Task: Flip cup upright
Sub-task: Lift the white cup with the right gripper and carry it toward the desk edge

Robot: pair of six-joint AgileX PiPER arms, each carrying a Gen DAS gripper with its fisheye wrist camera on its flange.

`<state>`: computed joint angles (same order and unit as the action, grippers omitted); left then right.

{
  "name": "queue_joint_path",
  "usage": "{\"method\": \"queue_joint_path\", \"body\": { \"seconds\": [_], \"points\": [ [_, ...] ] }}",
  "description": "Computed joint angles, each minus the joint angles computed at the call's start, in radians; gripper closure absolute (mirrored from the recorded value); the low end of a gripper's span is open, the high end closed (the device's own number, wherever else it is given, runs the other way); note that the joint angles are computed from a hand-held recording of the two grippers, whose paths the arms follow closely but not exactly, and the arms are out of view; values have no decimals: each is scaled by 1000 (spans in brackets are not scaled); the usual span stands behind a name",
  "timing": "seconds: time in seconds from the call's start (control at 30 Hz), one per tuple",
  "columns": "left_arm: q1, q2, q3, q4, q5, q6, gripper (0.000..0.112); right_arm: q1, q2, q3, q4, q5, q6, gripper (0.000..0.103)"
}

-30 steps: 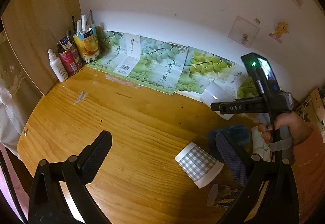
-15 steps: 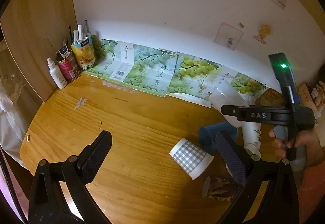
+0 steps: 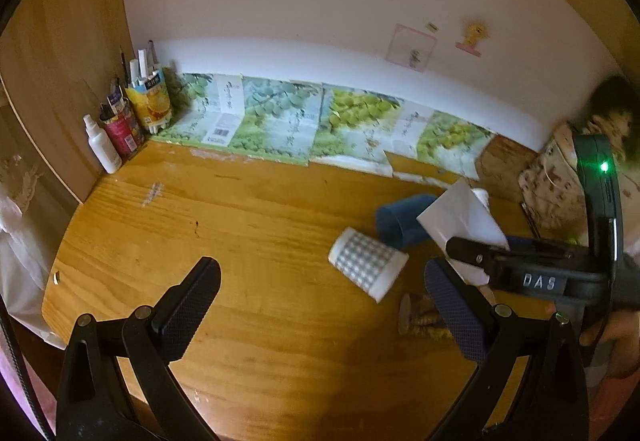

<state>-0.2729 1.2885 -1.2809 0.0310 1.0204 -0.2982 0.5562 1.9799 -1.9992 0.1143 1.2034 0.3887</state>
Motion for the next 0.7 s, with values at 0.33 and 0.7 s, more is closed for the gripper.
{"method": "queue_joint_path", "body": {
  "seconds": [0.33, 0.7],
  "points": [
    [-11, -194, 163, -19, 39, 44, 10, 165, -268, 435, -92, -186, 279, 28],
    [-43, -329, 281, -5, 86, 56, 10, 402, -438, 722, -300, -308, 729, 28]
  ]
}}
